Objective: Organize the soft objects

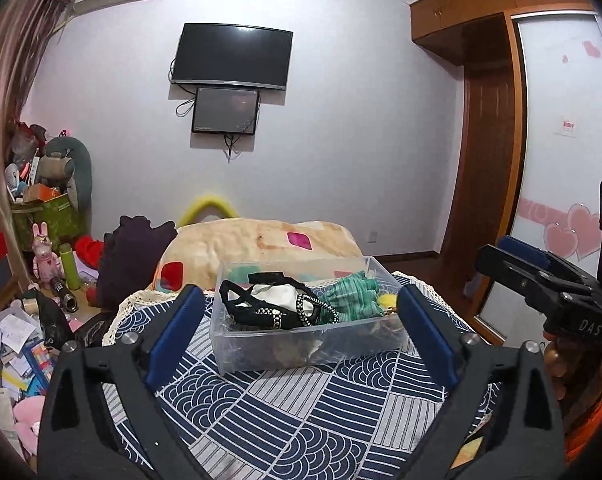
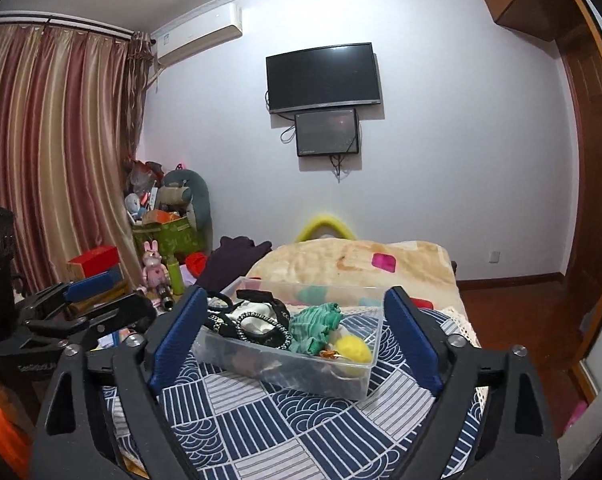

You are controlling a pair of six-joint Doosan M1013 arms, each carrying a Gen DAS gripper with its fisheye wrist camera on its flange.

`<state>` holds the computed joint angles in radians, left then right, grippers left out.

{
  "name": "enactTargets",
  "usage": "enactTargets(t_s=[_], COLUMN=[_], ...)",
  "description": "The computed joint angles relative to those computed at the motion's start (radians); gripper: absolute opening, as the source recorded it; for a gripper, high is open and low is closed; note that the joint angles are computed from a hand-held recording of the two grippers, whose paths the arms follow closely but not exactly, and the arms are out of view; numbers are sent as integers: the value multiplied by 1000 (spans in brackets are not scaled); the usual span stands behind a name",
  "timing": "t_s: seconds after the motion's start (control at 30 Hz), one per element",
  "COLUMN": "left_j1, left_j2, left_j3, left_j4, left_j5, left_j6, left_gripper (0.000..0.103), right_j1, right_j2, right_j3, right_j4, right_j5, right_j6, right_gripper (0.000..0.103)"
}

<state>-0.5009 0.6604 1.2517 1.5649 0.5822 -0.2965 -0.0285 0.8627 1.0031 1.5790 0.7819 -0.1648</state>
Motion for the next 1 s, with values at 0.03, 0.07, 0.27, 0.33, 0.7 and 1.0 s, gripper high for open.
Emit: enactTargets(t_s=[0.03,0.07,0.27,0.33,0.7,1.0], left_j1=[0,-1,-8,-11,-14,-15], left_j2=[1,1,4,5,6,2], left_j3=[0,1,5,7,6,12], left_j4=[0,-1,18,23,27,37], left_j5=[1,4,31,38,48,50], left_j6=[-3,-3,-12,-12,-7,-14], left_gripper=[99,99,100,100,100,101], right_j1=[1,1,-1,-3,-10,-10], right_j2=[-1,-3,-1,2,11,11], right_j3=[5,11,19,17,4,3], right_j4=[11,22,34,29,12,8], right_j5=[-5,-10,3,7,20,23], right_j6=[-12,-26,-39,-30,7,11], right_gripper=[96,98,101,101,101,101])
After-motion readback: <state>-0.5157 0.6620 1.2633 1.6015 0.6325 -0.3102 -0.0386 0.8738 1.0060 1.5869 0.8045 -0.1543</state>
